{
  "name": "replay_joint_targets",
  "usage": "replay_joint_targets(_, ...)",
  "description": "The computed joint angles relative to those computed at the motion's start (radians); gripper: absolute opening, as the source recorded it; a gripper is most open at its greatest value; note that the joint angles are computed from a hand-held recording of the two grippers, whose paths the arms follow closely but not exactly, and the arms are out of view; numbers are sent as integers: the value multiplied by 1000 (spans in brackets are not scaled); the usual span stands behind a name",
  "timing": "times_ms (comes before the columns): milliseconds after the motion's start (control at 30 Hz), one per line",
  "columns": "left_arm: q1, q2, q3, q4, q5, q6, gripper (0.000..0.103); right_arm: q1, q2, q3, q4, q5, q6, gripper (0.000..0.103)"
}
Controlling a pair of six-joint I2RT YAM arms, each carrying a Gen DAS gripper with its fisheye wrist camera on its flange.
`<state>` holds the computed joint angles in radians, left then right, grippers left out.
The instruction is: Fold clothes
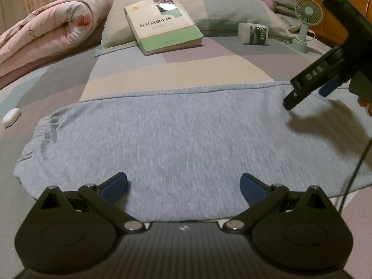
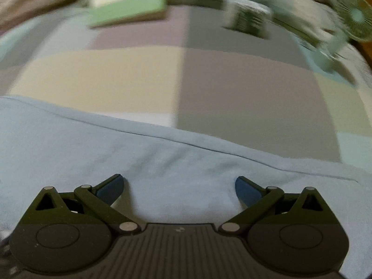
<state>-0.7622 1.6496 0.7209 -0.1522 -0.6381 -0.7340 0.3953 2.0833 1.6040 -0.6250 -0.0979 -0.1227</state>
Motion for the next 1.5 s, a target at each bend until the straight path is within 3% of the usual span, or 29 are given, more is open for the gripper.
replay_joint_targets(200,5,-63,-33,-4,-26,-24,102,4,-55,-91,130,-50,4,103)
replay_joint_targets(367,16,-96,-51,-6,-29,-25,102,38,4,-98,178,-11,23,103)
replay_joint_targets(433,21,-116,-65,11,-24,-16,102,7,12,-44,85,-175,-9,103)
replay_joint_targets(533,16,-144,-70,2,-37,-19,102,-46,-5,26,-59,-319,-6,103)
replay_joint_targets(733,-26,-189,-56,-38,-95,-19,102,-168,-190,-38,-200,-306,-77,103)
replay_joint_targets(833,-63,-164,-13,-83,-115,-33,102,-283,-314,-107,-276,-329,-176,103)
replay_joint_targets(1100,-309,-35,181,-347,-100,-206,102,-761,-586,-301,-504,-478,-548,103)
replay_joint_targets(1367,-567,162,495,-605,-72,-341,102,-1163,-604,-549,-645,-518,-986,103)
replay_joint_targets(1500,-666,263,655,-737,-79,-432,102,-1280,-601,-664,-617,-504,-1135,103)
